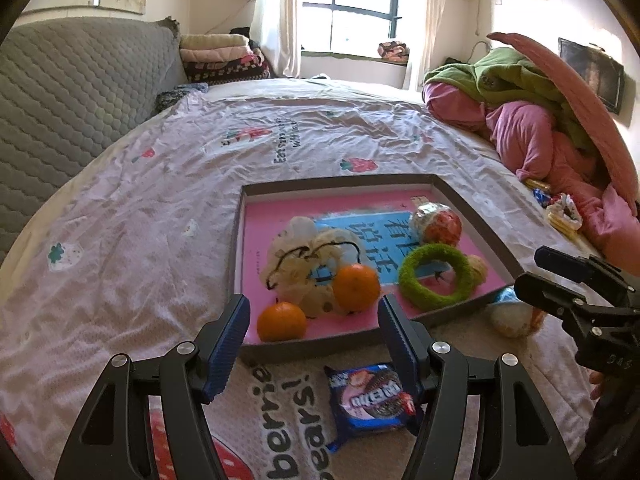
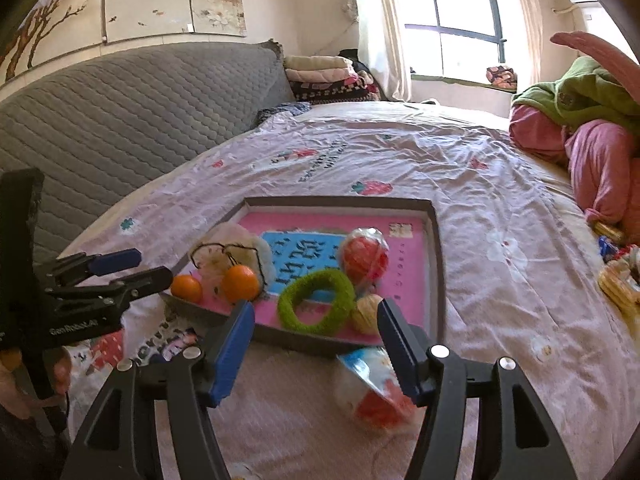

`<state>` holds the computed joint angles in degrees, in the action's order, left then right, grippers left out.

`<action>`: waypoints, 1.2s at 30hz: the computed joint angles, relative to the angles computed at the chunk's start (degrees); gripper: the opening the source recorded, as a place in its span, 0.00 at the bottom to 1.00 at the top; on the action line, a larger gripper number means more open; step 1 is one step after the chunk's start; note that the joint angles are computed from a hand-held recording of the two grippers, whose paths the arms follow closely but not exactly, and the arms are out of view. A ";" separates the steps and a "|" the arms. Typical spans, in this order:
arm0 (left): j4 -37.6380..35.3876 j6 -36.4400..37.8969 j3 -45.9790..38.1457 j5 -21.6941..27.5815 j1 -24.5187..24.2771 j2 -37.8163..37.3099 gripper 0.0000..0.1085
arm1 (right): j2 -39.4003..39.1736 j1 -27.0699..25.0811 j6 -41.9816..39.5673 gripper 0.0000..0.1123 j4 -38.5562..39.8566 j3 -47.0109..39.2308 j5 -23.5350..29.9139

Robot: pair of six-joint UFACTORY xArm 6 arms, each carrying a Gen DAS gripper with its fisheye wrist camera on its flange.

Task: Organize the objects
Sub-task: 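Move the left gripper to the blue snack pack while the right approaches the bagged red ball, then close the left gripper on the blue snack pack while the right grasps the bagged red ball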

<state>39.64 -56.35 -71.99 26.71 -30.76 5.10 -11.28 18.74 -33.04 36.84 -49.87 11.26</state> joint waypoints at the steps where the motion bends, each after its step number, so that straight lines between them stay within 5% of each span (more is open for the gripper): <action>1: 0.08 -0.24 0.22 -0.13 -0.18 -0.10 0.63 | -0.40 -0.15 1.43 0.56 -1.48 0.78 -0.51; 10: -0.41 0.70 1.27 0.31 -2.72 0.10 0.63 | -2.13 -1.42 4.65 0.56 -4.18 3.62 0.24; 19: -2.68 1.29 3.22 0.58 -3.38 0.01 0.63 | -0.15 -2.94 12.46 0.56 -15.37 4.33 -1.28; 36: -6.18 4.34 3.35 -0.74 -3.72 2.18 0.63 | 4.08 -4.22 9.86 0.57 -13.41 2.21 0.99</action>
<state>33.45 -52.01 -68.64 25.98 -34.48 7.28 -7.20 14.52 -23.17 23.43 -47.66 12.24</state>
